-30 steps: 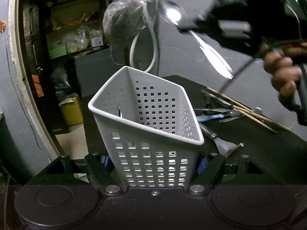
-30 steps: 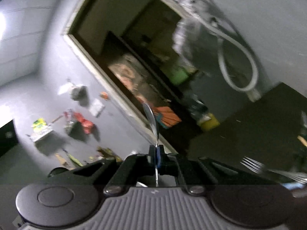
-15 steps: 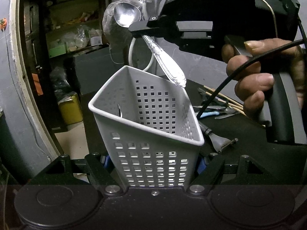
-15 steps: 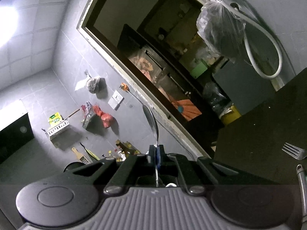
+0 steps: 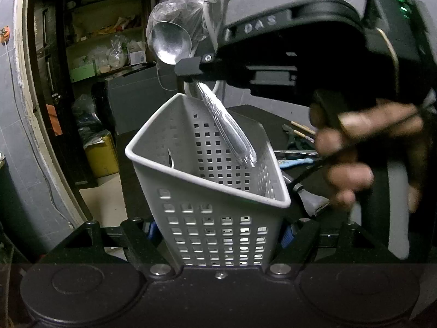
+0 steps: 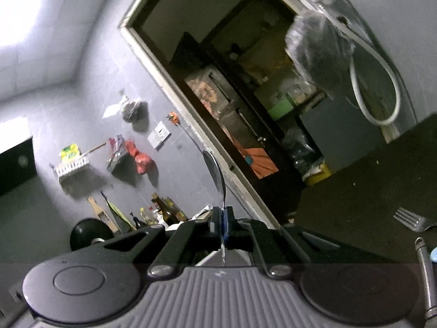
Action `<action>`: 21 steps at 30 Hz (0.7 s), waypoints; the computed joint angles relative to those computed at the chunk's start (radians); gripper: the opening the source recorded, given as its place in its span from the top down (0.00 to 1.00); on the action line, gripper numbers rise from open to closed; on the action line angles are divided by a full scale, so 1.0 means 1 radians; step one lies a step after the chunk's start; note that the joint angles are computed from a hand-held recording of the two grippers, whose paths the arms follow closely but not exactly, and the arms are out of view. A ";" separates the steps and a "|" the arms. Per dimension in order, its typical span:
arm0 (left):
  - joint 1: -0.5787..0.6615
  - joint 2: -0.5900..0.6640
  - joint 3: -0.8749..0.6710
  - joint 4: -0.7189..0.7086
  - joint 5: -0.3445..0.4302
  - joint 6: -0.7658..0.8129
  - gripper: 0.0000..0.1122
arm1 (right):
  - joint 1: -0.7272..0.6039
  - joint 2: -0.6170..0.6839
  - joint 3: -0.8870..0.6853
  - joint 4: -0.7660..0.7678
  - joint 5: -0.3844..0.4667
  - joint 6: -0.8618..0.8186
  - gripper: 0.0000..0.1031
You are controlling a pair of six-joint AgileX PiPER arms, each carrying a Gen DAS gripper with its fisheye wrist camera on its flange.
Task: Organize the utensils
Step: 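Lower the spoon into the basket and open the right tool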
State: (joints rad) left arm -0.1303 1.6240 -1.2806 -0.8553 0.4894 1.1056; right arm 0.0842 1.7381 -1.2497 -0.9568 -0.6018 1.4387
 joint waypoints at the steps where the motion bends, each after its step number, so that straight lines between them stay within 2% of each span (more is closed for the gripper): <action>1: 0.000 -0.001 0.001 0.000 -0.001 0.001 0.31 | 0.002 -0.011 0.021 0.004 -0.007 -0.027 0.98; 5: 0.000 -0.001 0.002 -0.001 -0.001 0.002 0.31 | -0.001 -0.046 0.080 -0.035 -0.015 -0.040 0.98; 16: -0.001 0.001 0.000 0.004 -0.004 -0.002 0.30 | -0.026 -0.104 0.153 -0.162 0.012 0.076 0.98; 21: -0.003 0.000 -0.001 0.007 -0.005 -0.006 0.30 | -0.028 -0.127 0.156 -0.257 0.027 0.132 0.90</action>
